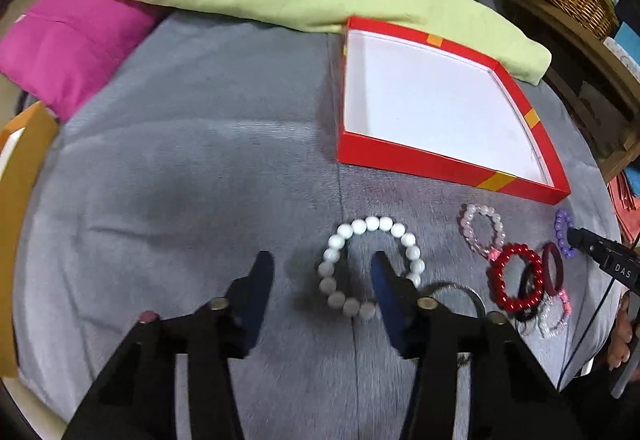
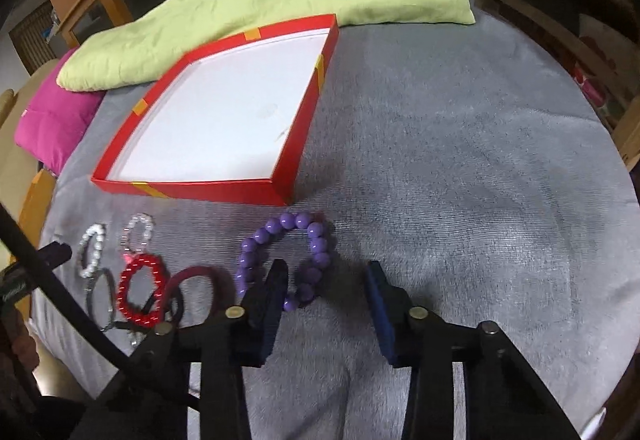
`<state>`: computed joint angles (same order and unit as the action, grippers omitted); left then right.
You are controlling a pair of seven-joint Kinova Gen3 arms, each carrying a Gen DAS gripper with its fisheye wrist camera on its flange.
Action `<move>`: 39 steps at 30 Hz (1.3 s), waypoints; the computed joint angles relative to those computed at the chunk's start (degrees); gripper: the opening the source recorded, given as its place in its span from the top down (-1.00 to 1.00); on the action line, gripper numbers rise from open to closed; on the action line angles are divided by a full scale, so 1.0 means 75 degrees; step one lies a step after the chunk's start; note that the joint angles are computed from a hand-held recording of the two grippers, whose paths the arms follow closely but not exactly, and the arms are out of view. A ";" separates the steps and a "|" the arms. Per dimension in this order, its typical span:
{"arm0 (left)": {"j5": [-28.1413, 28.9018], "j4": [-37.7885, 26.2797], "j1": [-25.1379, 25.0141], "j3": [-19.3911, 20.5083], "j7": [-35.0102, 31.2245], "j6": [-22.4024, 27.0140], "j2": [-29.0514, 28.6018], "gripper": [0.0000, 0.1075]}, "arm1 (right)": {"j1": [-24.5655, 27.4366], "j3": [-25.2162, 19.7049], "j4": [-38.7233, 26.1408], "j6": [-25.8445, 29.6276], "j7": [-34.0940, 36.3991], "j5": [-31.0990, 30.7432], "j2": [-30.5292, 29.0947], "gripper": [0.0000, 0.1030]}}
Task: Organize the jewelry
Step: 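Grasp the white bead bracelet with left tool while right tool grasps the purple bead bracelet, then carry both bracelets into the red box and open both tools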
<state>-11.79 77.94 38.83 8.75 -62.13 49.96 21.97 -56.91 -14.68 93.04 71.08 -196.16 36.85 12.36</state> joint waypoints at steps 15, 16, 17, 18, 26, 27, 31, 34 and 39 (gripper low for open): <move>-0.0080 0.0477 0.0109 0.0057 -0.0584 -0.0851 -0.0224 0.82 | -0.0197 -0.0019 0.0383 -0.0157 -0.0608 0.0556 -0.0257 0.81; -0.0037 0.0594 0.0060 0.0072 -0.0593 -0.1013 -0.0343 0.82 | -0.0206 -0.0073 0.0482 -0.0237 -0.0780 0.0682 -0.0354 0.81; 0.0024 0.0680 -0.0018 0.0104 -0.0649 -0.1134 -0.0458 0.82 | -0.0215 -0.0135 0.0564 -0.0299 -0.0941 0.0816 -0.0441 0.81; 0.0050 0.0804 -0.0075 0.0120 -0.0690 -0.1265 -0.0573 0.82 | -0.0211 -0.0197 0.0621 -0.0348 -0.1064 0.0938 -0.0498 0.81; 0.0327 0.1083 -0.0404 0.0349 -0.1351 -0.2531 -0.1042 0.82 | -0.0089 -0.0628 0.1032 -0.0975 -0.1965 0.2091 -0.0943 0.81; 0.0390 0.0952 -0.0456 0.0416 -0.1482 -0.2590 -0.1001 0.82 | -0.0060 -0.0645 0.1026 -0.1063 -0.2089 0.2267 -0.0946 0.81; 0.0505 -0.0021 -0.0333 0.0387 -0.1723 -0.2444 -0.0407 0.82 | 0.0198 -0.0581 0.1085 -0.1526 -0.2544 0.2950 -0.0980 0.81; 0.0703 -0.0755 -0.0226 0.0307 -0.1767 -0.2215 0.0172 0.82 | 0.0444 -0.0432 0.0955 -0.1748 -0.2660 0.3145 -0.0799 0.81; 0.0771 -0.1816 0.0089 -0.0015 -0.1543 -0.1212 0.1102 0.82 | 0.0942 -0.0043 0.0894 -0.2800 -0.2514 0.2748 -0.0495 0.81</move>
